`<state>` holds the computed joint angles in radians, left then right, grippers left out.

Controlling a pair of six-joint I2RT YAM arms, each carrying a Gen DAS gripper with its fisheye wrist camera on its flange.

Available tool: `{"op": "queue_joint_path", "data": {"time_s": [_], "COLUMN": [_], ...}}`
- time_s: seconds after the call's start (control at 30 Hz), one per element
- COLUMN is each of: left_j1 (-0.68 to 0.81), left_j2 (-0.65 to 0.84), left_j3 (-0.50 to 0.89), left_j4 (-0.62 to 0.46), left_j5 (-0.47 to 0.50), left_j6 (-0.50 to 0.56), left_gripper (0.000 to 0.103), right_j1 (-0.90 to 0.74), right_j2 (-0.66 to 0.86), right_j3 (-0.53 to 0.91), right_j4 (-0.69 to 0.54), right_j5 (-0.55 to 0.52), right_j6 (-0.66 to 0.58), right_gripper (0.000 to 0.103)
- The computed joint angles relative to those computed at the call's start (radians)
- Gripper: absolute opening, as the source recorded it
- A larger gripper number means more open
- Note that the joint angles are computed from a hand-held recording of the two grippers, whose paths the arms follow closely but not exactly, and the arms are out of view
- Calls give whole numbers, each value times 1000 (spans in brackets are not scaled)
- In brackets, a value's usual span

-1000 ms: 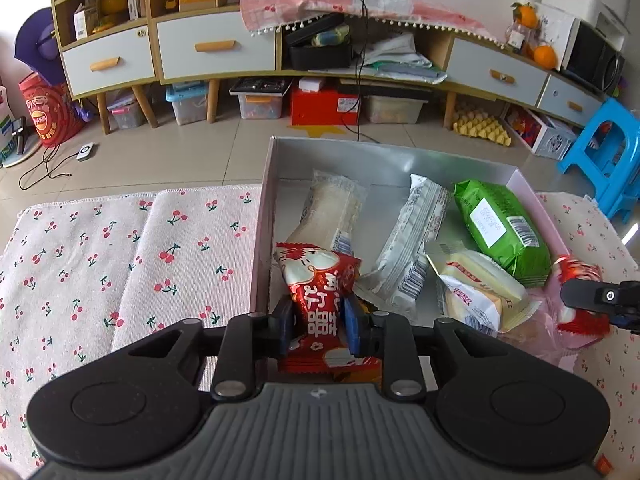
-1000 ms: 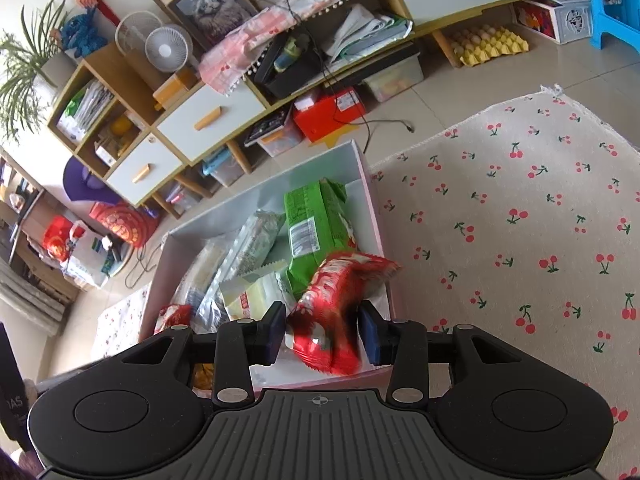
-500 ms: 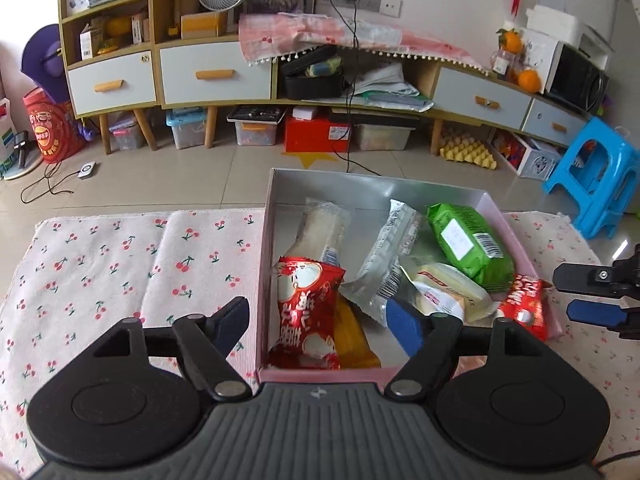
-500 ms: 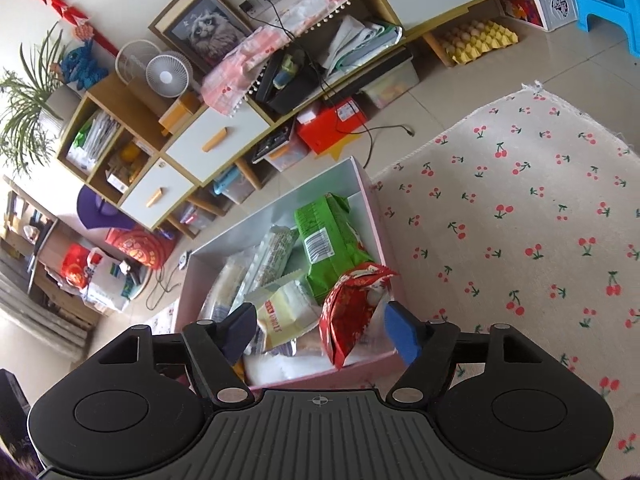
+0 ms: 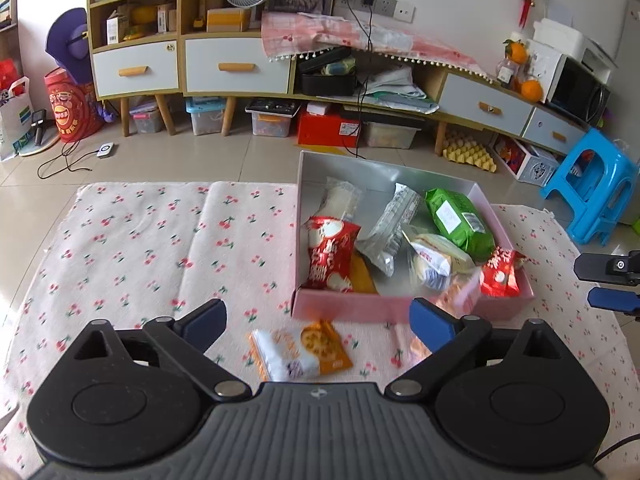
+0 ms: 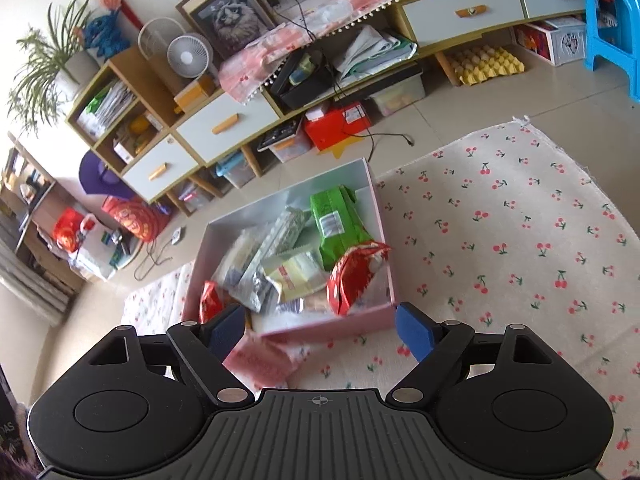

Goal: Organize snacks
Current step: 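Move both tools back over the yellow chip bag and brown biscuit packet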

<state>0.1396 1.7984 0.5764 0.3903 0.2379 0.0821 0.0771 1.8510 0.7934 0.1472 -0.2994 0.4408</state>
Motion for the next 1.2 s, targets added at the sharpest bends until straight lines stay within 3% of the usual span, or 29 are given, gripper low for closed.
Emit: {"op": "queue_joint_path", "data": {"time_s": [0.3,0.47,0.67,0.87,0.97,1.2], "left_j1": [46,71,72,15,-13,-109], "left_j2": [-39,-10,9,56,85,69], "left_j3": [-95,-165,-229,-293,-317,-278], "left_j4": [15,107,181,296,356,237], "left_j5": [44,62,79,120,151,263], "left_j6": [15,41,95,191,261,492], "left_gripper": [102,102,102,102,102,99], "right_j1": [36,28,13,-10,-37,-86], "right_j2": [-106,-107,-111,-99,-95,-94], "right_j3": [-115,-210,-236,-263,-280,-309], "right_j4": [5,101,81,57,25,-70], "right_j5": [41,26,44,53,3,-36], "right_j6": [-46,-88,-189,-444,-604,-857], "right_gripper": [88,88,89,89,89,89]}}
